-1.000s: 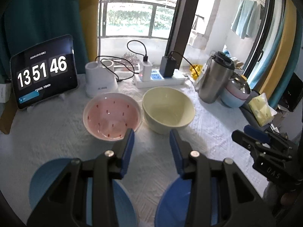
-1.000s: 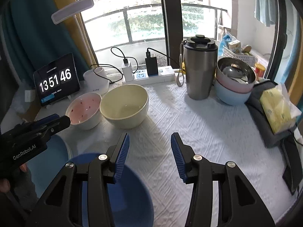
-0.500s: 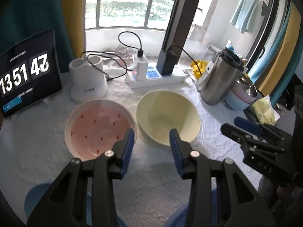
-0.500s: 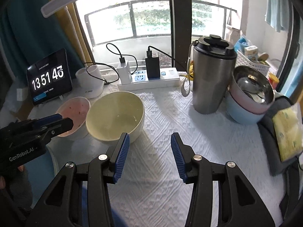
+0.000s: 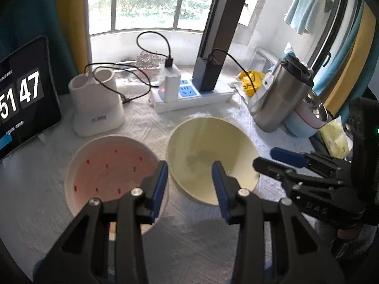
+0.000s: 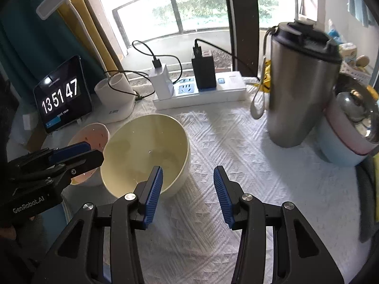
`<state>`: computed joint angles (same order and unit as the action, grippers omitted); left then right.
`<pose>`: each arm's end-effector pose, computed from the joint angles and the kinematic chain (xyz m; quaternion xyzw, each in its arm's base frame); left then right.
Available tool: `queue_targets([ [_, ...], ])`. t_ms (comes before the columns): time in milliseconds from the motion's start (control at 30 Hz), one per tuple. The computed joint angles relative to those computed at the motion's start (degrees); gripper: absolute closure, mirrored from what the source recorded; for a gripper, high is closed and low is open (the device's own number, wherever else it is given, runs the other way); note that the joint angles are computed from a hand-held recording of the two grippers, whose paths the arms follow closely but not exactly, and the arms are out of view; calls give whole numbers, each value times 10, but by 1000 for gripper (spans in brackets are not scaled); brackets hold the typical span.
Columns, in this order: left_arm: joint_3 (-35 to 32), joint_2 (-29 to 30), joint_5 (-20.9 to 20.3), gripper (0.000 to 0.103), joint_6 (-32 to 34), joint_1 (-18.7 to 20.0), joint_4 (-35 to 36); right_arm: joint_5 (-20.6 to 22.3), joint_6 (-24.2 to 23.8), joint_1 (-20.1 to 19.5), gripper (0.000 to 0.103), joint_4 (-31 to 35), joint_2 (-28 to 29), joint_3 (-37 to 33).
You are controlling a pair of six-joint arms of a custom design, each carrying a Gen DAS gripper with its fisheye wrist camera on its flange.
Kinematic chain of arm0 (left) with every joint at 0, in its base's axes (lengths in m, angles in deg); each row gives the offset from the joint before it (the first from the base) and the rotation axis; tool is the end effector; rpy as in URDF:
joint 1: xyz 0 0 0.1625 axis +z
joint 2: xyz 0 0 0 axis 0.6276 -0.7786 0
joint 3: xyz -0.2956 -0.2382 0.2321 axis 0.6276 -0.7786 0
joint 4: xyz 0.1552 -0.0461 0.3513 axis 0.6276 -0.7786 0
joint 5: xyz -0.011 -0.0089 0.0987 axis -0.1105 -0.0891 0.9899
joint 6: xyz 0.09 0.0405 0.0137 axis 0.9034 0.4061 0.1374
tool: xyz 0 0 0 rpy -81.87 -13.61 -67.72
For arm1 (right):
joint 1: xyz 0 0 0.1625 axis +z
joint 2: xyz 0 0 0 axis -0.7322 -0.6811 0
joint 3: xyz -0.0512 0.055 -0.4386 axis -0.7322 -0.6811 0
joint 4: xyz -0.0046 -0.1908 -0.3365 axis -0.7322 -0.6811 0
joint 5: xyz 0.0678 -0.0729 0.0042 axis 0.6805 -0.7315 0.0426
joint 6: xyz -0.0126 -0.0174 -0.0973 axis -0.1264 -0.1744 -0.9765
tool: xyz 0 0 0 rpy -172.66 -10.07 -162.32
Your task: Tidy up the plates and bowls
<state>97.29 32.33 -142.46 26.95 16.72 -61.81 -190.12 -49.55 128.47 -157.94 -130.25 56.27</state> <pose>-0.3626 -0.8342 -0.0624 0.3541 0.9062 -0.1572 0.1698 -0.0113 -0.7131 0.2950 0.0485 -0.8934 0.3417 0.2876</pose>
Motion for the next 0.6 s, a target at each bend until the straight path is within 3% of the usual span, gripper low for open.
queue_targets([
  [233, -94, 49, 22, 63, 17, -4, 67, 10, -7, -7, 61, 14, 12, -14],
  [433, -127, 68, 44, 63, 33, -7, 78, -2, -20, -8, 63, 11, 21, -20],
  [533, -141, 75, 47, 62, 41, -9, 87, -23, -18, -10, 75, 19, 28, -25],
  [600, -210, 109, 45, 63, 48, -9, 134, -27, -16, -14, 79, 25, 31, -25],
])
